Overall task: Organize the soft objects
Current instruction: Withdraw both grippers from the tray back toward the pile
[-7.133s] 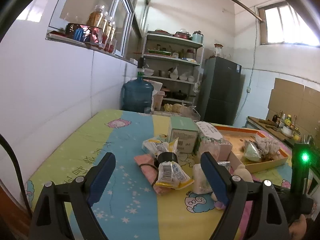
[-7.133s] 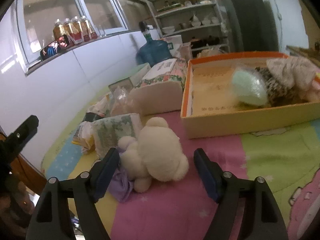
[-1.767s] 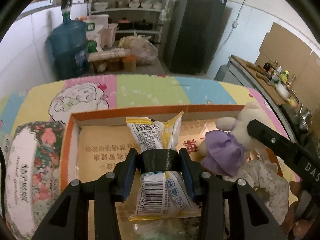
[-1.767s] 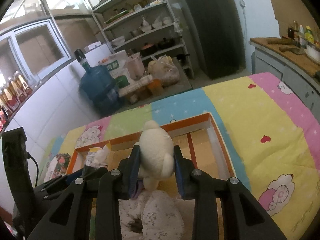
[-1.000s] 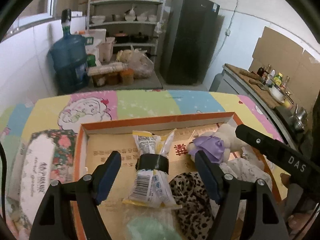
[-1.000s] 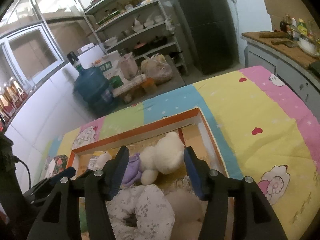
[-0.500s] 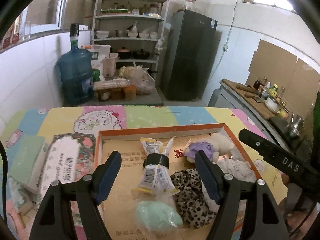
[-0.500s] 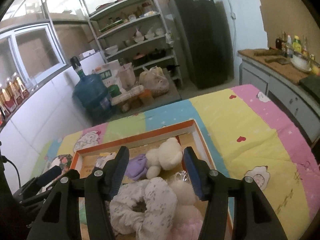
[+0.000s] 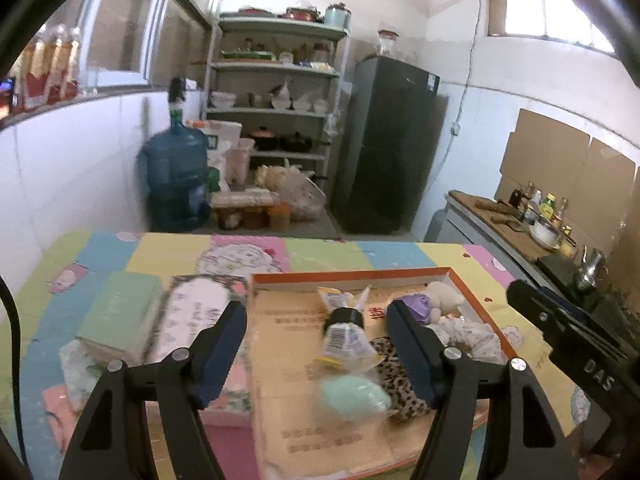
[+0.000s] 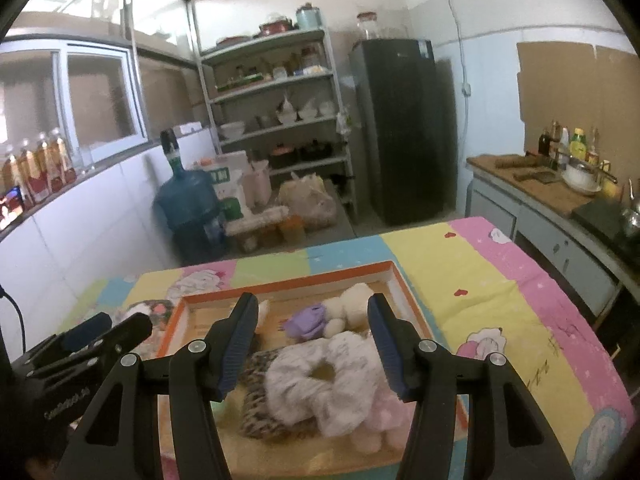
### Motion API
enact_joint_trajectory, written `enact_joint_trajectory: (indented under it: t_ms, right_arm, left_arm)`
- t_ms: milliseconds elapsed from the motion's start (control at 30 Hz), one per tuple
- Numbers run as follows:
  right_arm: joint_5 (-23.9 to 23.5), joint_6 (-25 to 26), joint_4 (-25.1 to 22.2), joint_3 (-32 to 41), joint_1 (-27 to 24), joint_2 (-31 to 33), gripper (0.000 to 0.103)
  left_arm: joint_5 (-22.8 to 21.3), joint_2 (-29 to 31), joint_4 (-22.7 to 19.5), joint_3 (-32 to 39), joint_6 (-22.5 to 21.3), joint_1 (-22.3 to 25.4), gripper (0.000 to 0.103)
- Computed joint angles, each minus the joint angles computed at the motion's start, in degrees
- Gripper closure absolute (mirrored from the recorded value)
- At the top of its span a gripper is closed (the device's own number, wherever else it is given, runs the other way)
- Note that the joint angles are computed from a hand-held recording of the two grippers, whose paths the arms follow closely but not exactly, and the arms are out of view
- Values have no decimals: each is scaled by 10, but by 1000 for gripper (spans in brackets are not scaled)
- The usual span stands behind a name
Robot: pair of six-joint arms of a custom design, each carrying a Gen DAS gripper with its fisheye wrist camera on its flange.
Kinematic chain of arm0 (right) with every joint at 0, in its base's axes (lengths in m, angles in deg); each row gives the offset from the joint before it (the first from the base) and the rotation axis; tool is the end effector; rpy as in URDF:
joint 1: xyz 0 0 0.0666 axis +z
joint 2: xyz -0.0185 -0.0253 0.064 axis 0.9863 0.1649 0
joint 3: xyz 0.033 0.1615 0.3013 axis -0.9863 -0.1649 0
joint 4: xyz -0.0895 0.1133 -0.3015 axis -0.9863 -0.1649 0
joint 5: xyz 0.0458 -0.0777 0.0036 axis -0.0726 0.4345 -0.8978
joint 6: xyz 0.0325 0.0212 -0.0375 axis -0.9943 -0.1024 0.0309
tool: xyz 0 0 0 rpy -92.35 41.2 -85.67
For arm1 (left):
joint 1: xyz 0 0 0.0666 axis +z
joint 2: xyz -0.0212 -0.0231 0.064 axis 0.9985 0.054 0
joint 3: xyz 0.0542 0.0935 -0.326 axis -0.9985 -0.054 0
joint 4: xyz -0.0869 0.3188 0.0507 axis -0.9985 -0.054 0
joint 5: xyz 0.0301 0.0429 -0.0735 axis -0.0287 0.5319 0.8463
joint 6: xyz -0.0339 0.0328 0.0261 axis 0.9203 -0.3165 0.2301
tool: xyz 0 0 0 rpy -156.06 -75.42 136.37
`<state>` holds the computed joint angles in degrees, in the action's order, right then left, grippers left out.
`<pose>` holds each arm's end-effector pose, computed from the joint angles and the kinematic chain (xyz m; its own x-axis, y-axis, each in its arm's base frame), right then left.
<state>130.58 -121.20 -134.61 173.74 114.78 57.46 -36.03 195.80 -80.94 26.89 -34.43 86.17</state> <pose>0.5021 0.3113 0.3727 -0.3901 0.3576 -0.8485 0.4280 0.8863 0.1768 0.6074 -0.0251 0.3675 -0.5269 0.1729 -0.8321 0.4957 0.8579 -0.1356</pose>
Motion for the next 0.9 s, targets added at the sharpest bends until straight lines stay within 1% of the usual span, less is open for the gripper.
enact_joint_trajectory:
  t_ms: [100,200,400,567,667,833,900]
  right_arm:
    - [24,-2,3,3,21,-1,44]
    - [55,-5,-4,19,47,5,44]
    - [88,-13,-1,35,89,13,44]
    - [111,-24,-11,57,116,27,43]
    - [128,-32,-27,82,132,42,43]
    - [155,-34,-51,126,155,68,43]
    - [161,-29,-49,133,164,74,43]
  left_arm:
    - [3,-30,41,-45,0,15,30]
    - [14,-54,72,-83,-5,32,30]
    - [33,-97,127,-144,-12,66,30]
    - [49,-126,151,-186,-24,94,30]
    - [56,-143,169,-211,-33,113,30]
    - [78,-165,182,-237,-39,140,30]
    - [86,-171,185,-243,-42,151,30]
